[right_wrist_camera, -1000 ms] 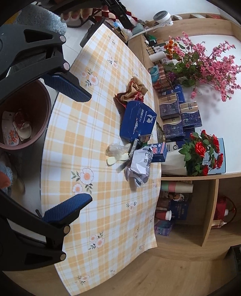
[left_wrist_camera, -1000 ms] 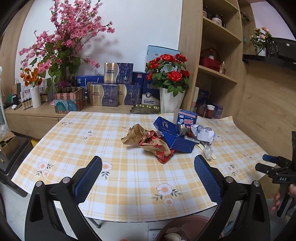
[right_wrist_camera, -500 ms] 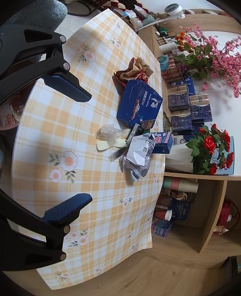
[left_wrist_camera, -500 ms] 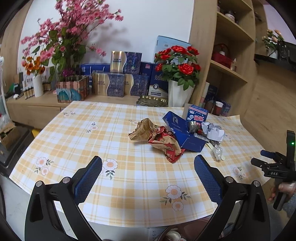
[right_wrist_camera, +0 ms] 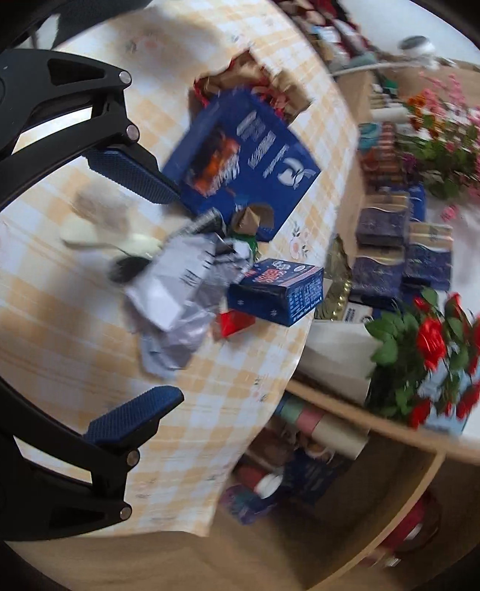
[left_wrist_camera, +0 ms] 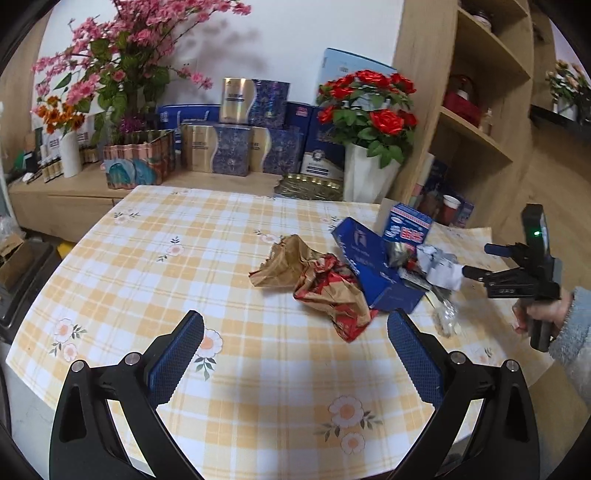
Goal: Collect trash
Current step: 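Grasp the crumpled grey paper with the right gripper while the left grasps the blue Luckin coffee box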
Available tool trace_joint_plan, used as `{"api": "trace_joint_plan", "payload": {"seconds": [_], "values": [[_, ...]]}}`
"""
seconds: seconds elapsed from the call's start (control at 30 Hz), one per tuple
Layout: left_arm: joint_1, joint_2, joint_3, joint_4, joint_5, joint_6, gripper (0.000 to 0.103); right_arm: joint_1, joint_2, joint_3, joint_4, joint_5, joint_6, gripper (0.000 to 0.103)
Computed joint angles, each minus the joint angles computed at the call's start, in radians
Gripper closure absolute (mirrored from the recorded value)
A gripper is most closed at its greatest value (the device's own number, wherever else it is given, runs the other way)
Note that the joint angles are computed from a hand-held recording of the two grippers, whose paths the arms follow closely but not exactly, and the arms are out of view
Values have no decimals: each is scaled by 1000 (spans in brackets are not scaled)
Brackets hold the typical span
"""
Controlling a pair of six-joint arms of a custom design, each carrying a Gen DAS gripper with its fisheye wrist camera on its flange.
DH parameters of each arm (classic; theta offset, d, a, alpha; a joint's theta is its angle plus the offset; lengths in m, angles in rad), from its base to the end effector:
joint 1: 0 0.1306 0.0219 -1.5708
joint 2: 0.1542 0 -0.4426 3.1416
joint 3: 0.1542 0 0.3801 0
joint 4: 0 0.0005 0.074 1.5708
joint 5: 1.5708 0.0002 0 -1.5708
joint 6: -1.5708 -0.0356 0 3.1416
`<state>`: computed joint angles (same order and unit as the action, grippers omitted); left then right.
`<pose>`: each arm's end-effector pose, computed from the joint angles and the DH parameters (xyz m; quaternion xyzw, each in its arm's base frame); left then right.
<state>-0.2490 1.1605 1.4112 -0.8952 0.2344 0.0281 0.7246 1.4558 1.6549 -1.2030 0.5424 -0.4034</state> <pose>0.3513 -0.0984 0.5876 0.1499 0.8773 -0.1649 0.4250 0.3628 0.2959 0.5598 -0.0740 0.9251 -0.0733 0.3652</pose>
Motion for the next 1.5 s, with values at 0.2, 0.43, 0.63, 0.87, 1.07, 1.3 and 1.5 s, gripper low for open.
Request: {"api": "trace_joint_plan", "payload": {"seconds": [0.2,0.43,0.63,0.87,1.07,1.3,1.5], "values": [[-28,37,22,-2,18,27,6,-61,82,47,17,-116,58,6],[-52,83,53,-23,113,46,23,-112,90,-15,72,-204,-50,7],[-77,162,148,-132,215,16,47,-100,29,-52,134,-189,-25,63],[-77,231,215,-163,326,122,51,-53,-52,-62,209,-121,-44,71],[-83,282,282,-186,330,150,51,29,-41,-19,210,-90,-116,71],[-53,345,318,-184,466,333,51,88,76,47,124,-36,-251,72],[-40,397,351,-159,517,435,56,96,127,74,60,-37,-273,75]]}}
